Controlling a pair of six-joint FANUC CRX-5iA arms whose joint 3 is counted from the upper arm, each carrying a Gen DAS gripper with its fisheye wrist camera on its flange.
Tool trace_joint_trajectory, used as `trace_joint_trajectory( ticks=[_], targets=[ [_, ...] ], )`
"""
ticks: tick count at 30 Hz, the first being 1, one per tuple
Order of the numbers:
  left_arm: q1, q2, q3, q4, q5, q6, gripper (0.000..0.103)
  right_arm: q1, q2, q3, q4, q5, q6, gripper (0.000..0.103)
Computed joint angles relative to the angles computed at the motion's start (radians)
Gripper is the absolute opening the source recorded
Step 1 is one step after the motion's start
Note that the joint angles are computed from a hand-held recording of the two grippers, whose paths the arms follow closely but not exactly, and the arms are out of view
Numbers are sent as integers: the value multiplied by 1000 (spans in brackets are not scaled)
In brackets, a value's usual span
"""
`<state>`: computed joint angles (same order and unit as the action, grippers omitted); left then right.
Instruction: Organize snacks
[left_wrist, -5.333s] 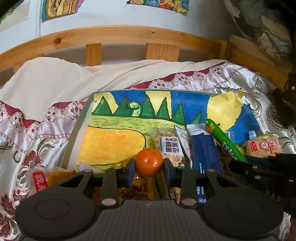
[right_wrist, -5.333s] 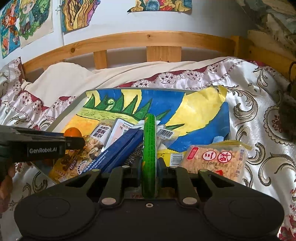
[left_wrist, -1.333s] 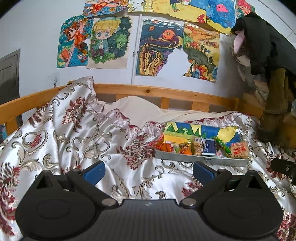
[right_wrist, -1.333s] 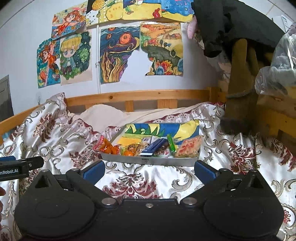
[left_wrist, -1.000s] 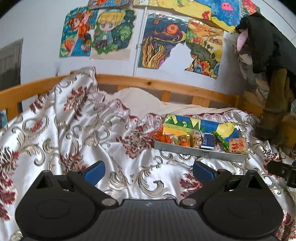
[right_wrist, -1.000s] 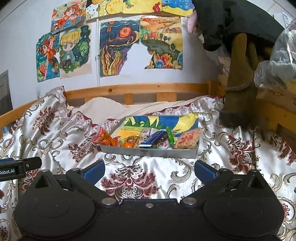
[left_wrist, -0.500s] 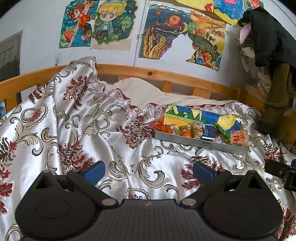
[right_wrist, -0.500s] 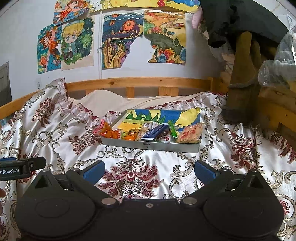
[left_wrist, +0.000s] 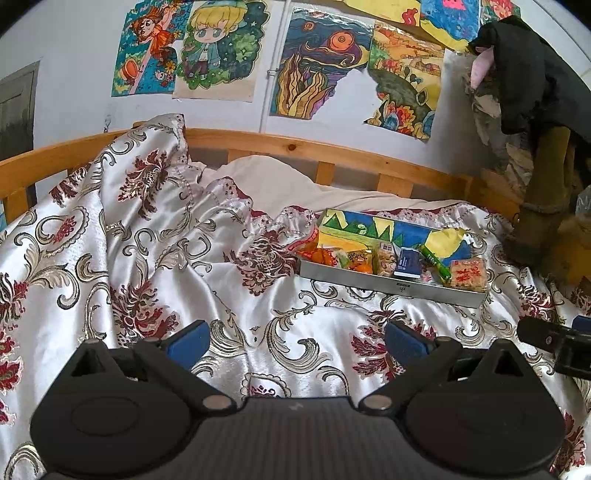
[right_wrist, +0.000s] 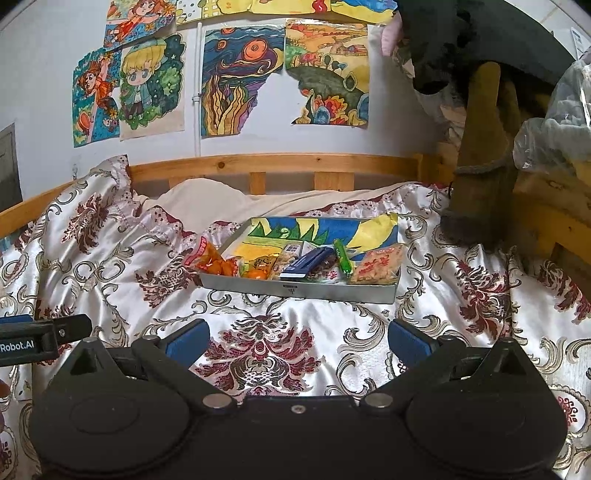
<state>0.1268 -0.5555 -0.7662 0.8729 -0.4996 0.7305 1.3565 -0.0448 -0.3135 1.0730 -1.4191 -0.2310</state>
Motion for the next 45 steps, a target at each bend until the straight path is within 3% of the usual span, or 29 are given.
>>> trace_joint_trajectory(
  ticks=[45],
  targets=[
    [-7,-7,-11,20,8,-15,103,3,6,-1,7,-11,-34,102]
  ],
)
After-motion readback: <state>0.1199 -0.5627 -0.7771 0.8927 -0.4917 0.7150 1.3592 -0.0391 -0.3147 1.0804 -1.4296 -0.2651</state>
